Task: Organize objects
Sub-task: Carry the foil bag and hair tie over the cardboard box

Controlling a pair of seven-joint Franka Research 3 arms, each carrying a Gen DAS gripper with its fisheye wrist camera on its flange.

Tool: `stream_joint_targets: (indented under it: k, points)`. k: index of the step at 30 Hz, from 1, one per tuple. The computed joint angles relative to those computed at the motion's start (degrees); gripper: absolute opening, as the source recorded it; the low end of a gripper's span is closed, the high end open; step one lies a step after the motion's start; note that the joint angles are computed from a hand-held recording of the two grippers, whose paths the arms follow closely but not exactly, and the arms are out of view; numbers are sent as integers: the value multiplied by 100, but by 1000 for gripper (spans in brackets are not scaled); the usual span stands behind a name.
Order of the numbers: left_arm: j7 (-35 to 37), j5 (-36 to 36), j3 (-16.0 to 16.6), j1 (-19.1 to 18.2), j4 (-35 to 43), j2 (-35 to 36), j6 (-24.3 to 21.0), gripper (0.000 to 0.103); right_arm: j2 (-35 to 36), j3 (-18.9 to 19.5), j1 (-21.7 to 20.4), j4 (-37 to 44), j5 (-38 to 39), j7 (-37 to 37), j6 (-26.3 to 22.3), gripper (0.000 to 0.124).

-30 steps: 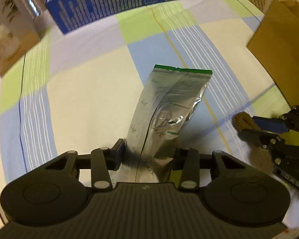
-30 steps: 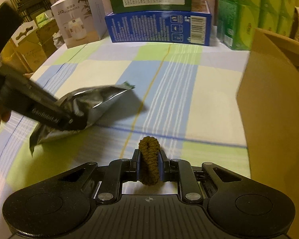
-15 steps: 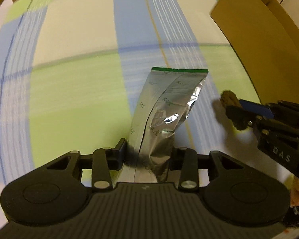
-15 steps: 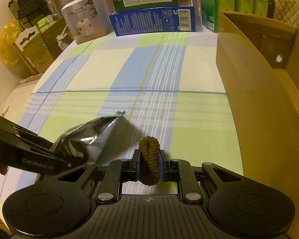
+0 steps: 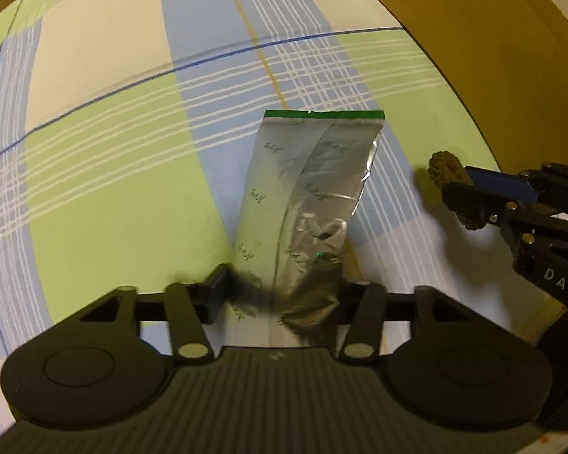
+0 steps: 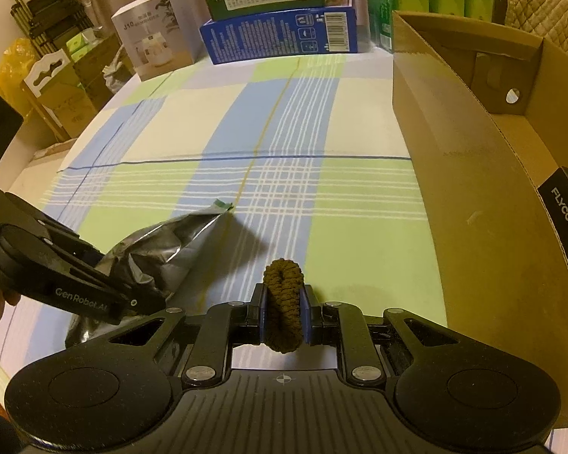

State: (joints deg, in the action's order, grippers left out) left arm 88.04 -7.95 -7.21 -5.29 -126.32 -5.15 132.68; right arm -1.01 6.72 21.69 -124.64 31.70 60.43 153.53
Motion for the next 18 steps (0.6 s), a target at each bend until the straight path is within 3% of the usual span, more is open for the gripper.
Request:
stream_joint_targets:
  k: [5,18]
  points:
    - [-169,7,-18,-2,-48,-31,96,32,-152,-3,20,-68,73,-51,-7,14]
    - [-1366,-315,75,-216,-751,-1133,512,31,-1129,-143,171,-619,383,-283,-27,14]
